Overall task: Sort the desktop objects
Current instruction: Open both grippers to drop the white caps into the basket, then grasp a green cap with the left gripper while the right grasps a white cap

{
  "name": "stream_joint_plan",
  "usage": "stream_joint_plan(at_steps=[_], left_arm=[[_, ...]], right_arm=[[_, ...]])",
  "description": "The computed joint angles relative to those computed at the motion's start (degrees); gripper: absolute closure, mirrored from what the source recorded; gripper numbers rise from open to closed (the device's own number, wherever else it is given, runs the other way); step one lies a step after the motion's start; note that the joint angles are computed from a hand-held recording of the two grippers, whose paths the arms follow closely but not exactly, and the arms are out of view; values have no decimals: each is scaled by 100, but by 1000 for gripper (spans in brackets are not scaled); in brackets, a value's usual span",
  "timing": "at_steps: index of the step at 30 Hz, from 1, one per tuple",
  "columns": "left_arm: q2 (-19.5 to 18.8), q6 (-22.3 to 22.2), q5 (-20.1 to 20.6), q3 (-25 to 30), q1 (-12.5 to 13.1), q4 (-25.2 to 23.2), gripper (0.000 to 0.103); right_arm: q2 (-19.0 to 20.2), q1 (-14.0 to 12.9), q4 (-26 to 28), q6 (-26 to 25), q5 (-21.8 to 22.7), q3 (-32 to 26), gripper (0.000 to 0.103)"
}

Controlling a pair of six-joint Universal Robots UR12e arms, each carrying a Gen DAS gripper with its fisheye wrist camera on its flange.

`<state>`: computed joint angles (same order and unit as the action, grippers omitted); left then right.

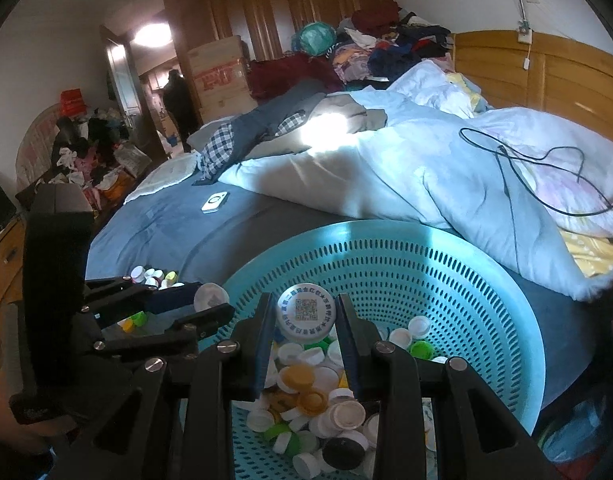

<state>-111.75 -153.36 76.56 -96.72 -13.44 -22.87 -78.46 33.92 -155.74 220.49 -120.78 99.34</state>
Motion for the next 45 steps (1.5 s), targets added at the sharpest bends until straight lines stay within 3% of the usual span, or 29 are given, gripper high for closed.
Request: stream_joint_plan(at_steps=[6,8,10,14,20,24,28,33,37,42,45], left_arm=[[15,28,-220,7,26,-99,75],[24,51,-223,-3,20,-98,54],[49,-3,-211,-76,32,117,44],[61,-176,-393,-82,164,32,44],[77,-891,-782,-331,812,208,44],[24,-1377,-486,-548,1439,388,44],[-117,-1872,67,-650,2040,613,44],[-524,-2259,82,-339,2552,380,44],[-813,-2128,-59,-77,2646,233,44],[-1043,-1818,254,144,2560,358,44],[-1139,-1873,240,269,2553,439,44]], right_arm=[[22,34,64,53,-18,-24,69],[22,44,65,89,-74,-20,67],[17,64,66,144,-145,-12,61],[26,88,85,178,-206,-52,58],[160,176,-90,-32,-87,-184,49],[374,209,-66,-259,234,-402,47],[665,240,-31,-511,581,-716,47],[1051,301,158,-784,961,-1152,45],[1312,333,409,-945,1180,-1475,43],[1482,317,658,-1005,1272,-1710,43],[1550,290,807,-984,1306,-1798,43]])
